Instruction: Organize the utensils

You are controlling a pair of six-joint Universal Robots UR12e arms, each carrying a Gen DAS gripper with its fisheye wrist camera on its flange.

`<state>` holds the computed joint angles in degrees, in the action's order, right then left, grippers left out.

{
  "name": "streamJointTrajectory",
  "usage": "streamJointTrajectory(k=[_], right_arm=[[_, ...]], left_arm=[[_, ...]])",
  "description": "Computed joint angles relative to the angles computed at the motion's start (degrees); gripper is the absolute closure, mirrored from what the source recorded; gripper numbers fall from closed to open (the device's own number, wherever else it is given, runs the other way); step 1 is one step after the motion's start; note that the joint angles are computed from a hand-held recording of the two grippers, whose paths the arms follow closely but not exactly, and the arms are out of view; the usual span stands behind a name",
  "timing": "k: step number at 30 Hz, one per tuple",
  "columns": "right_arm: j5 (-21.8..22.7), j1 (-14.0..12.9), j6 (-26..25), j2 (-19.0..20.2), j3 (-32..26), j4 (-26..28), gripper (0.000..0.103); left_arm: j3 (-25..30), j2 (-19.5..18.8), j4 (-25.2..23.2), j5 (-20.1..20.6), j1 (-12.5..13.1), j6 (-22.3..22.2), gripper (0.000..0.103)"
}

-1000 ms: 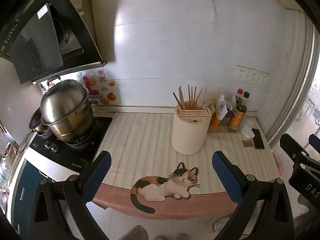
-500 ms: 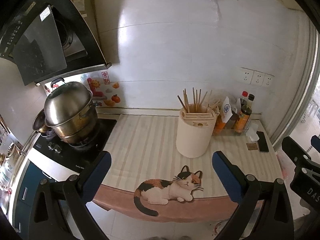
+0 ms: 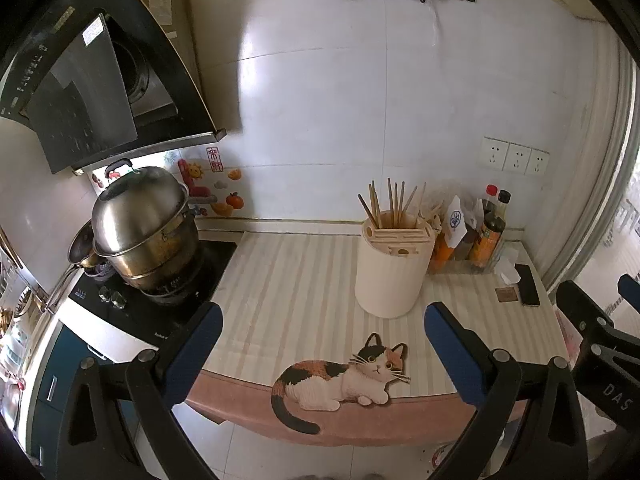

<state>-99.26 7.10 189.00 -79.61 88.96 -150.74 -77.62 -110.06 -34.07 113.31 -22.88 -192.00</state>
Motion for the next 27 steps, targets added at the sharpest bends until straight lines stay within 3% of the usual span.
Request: streamJointTrajectory(k=[27], right_arm=[[-0.4,0.1,-0.6,-0.3,0.3,-0.3,0.0]], left_arm=[[0.6,0.0,-0.2,0.1,-0.2,0.2,0.0]])
